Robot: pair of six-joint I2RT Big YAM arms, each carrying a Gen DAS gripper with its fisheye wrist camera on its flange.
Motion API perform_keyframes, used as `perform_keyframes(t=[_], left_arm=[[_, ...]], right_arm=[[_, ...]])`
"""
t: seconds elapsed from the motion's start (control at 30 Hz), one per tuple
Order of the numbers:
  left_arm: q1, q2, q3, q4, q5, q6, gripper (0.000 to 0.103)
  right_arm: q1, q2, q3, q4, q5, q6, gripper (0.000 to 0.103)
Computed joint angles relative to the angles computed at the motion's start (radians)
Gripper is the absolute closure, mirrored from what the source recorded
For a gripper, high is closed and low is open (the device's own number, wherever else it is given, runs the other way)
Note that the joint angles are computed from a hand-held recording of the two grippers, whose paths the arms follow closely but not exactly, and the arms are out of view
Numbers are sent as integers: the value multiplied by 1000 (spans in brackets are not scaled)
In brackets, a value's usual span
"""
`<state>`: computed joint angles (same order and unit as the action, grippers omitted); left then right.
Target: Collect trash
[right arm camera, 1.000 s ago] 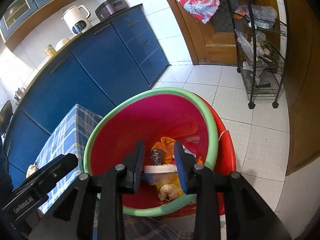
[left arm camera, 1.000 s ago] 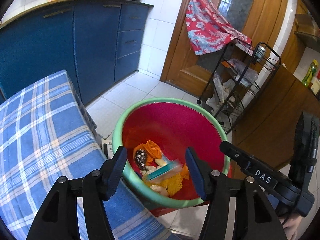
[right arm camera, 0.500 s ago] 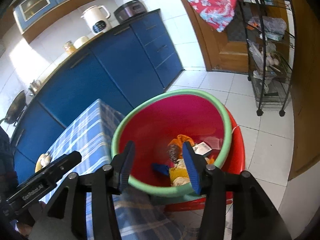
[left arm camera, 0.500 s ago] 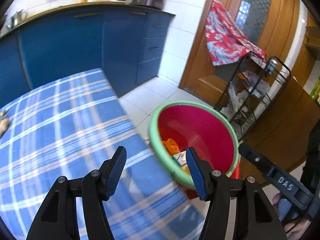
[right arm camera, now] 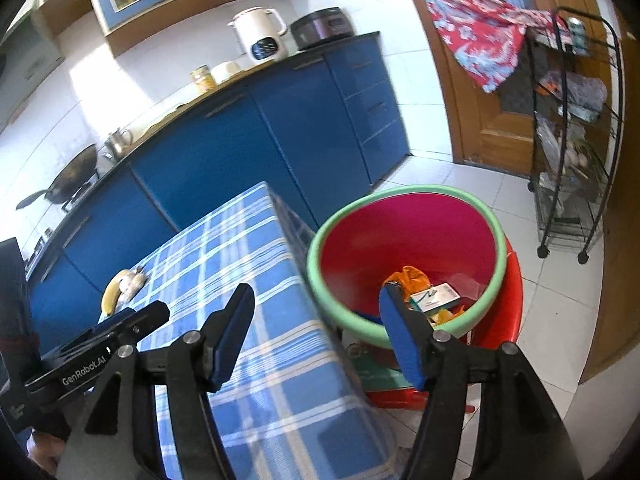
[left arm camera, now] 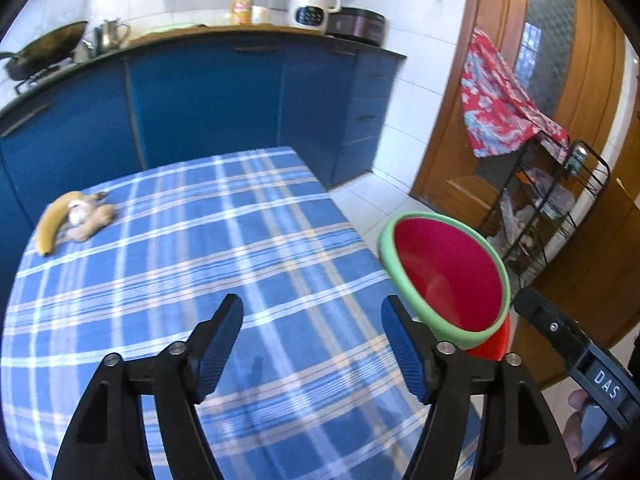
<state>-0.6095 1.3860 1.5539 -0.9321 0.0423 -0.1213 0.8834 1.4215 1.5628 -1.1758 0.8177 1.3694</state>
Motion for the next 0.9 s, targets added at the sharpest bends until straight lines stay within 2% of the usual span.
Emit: perform_keyframes(t=[0.1,0.3,0.37,0.7,0.9], left_arm=[[11,-38,-29,10,-29,-7,27],[40,-107,-74,19,-40,-32,24],[48,-129,-88,18,-50,-34,23],[83,-195,-123,3,-100,-59,23],[96,-216,-136,11,-123,-60,23]], right_arm=[[27,29,45,-16,14,-19,34],[71,79,121,-53,36,-41,29],[84,98,150,-73,47,-41,17],[124,145,228,-91,78,-91,15],[134,160,250,-115,83,-90,15]])
